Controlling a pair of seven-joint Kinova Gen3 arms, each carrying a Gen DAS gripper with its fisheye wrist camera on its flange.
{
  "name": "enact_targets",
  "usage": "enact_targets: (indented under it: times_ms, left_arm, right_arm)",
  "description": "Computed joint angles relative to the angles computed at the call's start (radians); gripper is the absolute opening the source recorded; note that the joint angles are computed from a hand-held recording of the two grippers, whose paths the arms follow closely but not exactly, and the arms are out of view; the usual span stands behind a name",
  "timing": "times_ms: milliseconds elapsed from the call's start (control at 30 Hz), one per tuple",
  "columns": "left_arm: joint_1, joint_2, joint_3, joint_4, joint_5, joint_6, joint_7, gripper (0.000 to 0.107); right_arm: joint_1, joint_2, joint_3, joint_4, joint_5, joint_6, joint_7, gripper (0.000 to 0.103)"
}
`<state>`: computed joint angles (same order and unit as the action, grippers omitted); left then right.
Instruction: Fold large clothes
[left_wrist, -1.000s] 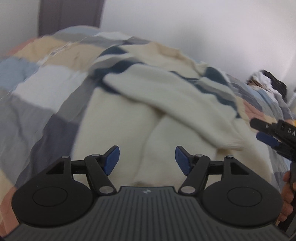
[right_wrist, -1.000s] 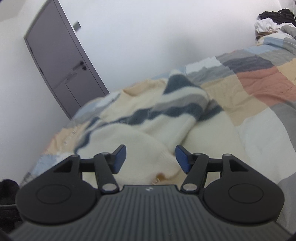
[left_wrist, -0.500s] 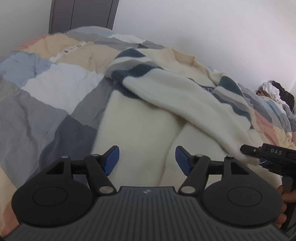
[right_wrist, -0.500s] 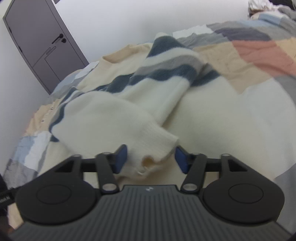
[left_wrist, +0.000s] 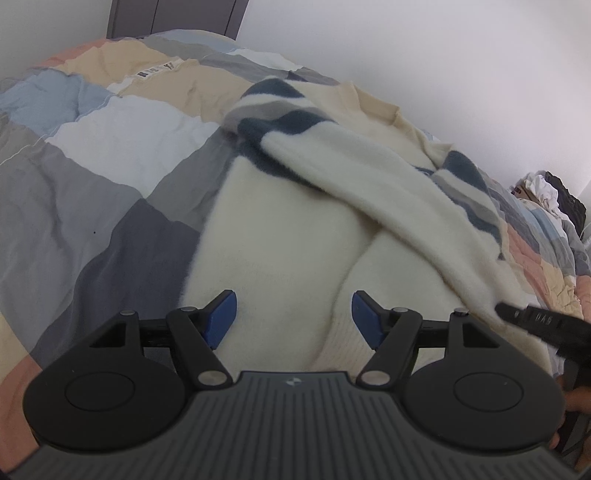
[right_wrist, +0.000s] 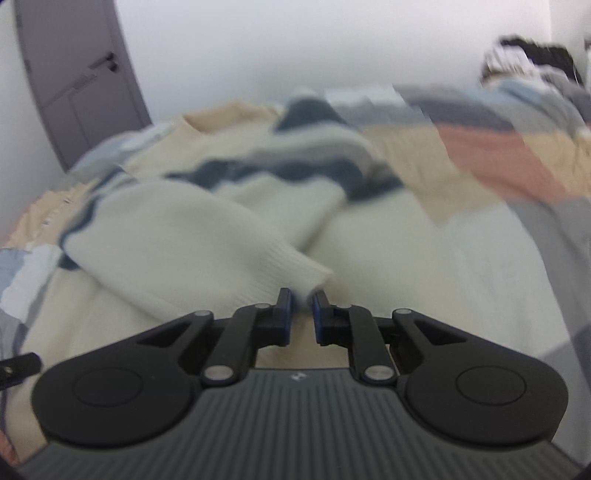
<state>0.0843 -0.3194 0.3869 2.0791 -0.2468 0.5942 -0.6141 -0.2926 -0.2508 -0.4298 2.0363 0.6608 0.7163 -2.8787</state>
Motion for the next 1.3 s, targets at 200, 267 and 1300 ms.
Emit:
enact_targets:
  times_ms: [200,267,1300]
  left_arm:
    - [0.010,-0.024,-0.024,0.001,0.030,0.032,0.011,0.074]
    - [0.022,-0.045,-0.060,0.009,0.073,0.036,0.001,0.074]
    - [0.126,-0.056,-0.467,0.148,0.753,-0.012,-0.484,0.039]
  right_arm:
    - [0.062,-0.039,-0.032,0.013,-0.065,-0.005,-0.005,0.017]
    - [0.128,-0.084,-0.056,0.021,-0.137,-0.020,0.030,0.017]
    - [0.001,-0.178,0.351,0.186,-0.736,-0.238,0.263,0.023]
